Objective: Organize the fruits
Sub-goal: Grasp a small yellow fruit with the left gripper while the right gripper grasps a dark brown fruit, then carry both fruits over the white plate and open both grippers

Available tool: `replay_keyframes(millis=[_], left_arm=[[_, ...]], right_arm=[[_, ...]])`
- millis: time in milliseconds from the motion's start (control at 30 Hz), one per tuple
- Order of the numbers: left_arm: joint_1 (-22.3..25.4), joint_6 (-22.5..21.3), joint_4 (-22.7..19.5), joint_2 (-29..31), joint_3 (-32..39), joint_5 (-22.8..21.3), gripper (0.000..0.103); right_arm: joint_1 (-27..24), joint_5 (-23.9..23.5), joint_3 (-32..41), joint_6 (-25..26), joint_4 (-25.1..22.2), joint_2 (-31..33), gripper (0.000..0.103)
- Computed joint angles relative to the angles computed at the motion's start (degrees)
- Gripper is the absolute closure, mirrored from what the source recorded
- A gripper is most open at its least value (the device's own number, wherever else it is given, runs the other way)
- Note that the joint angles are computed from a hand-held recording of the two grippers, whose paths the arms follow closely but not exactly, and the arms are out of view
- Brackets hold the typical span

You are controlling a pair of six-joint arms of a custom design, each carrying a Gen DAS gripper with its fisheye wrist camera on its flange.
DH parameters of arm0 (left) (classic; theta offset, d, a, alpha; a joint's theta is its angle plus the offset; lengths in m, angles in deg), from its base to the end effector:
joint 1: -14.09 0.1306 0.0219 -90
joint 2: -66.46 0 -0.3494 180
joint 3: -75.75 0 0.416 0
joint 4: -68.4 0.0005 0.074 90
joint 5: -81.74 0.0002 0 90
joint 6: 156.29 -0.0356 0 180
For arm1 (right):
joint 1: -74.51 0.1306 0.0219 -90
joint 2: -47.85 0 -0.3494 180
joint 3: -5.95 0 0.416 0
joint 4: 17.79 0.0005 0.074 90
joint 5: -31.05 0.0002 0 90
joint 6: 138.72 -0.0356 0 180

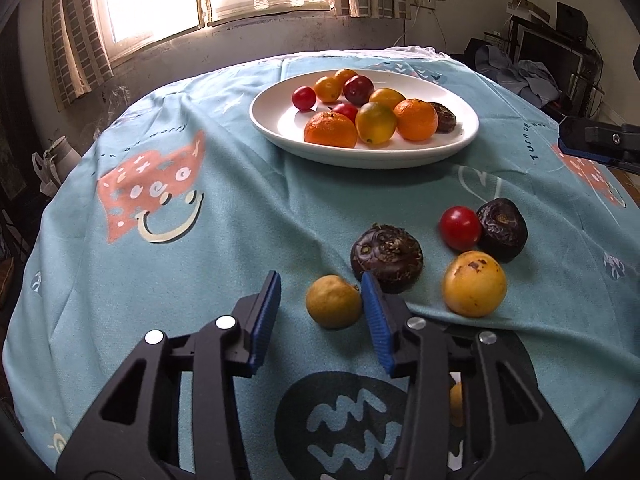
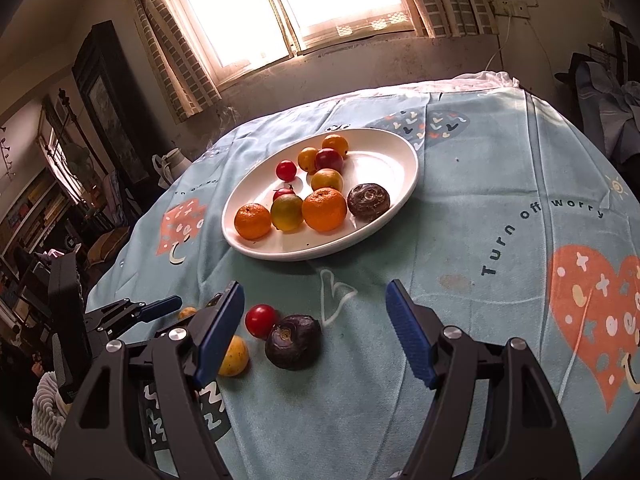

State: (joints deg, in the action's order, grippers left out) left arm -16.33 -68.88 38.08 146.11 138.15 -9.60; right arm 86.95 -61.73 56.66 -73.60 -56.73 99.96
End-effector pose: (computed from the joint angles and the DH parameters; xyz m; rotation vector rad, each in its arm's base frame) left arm 0.3712 -0.2175 0.2699 0.6742 2.3139 -0.1976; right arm 0.2991 0.0672 0.3251 0.2240 2.2944 0.3943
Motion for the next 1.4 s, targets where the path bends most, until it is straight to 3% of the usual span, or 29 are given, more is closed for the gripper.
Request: replay_keyframes(millis=[167,333,567,700,800,933,1000,1033,1100,1167,1400], left_arm=[[-0.3,-1.0,-1.7,-0.2,-0.2,1.5,0.070],[-0.9,-2.3,-1.4,-0.4,-0.5,1.7,0.071],[0.0,0.0,-0.5,-2.3,-1.5,-0.7,0.074],[0.4,1.0,-1.2,-1.7,-1.0,-1.3,0.074],[0.3,1.0,-1.3,-1.5,-0.9,-1.2,0.074],[0.0,0.5,-1.6,-1.1,-0.8,-1.5,0.073],[-0.1,0.4,-1.7,-0.9,-0.7,-1.7,0.073],[-0.2,0.4,-1.7,-0.9,-0.7,-1.8,0.073],[-0.2,0.5,-1.9,-0.8,-0.7,-1.9,0.073],[-0.4,0.5,-2.4,-0.4,-0.4,-2.2,0.073],[0.0,0.8,-2.2,-0.4,-0.4,-1.0,0.073]], right_arm=[[0.4,0.3,0.4,0.5,-0.6,0.8,0.029],[0.8,0.5,0.7,1.0,-1.3,1.5,0.029],[2.1,1.0,1.6,2.5,-3.1,5.3,0.029],[4.0,3.3,2.0,4.3,-3.8,7.4,0.033],[6.8,8.4,2.9,6.7,-5.2,9.9,0.035],[8.6,10.7,2.8,8.8,-4.2,10.7,0.035],[8.7,9.7,2.9,9.4,-4.2,11.3,0.035],[8.7,8.9,3.0,9.6,-4.1,11.8,0.037],[9.1,7.4,3.3,10.0,-4.0,12.7,0.050],[10.2,9.4,3.5,10.7,-4.0,13.7,0.056],[9.2,8.6,2.7,9.0,-2.9,11.9,0.058]])
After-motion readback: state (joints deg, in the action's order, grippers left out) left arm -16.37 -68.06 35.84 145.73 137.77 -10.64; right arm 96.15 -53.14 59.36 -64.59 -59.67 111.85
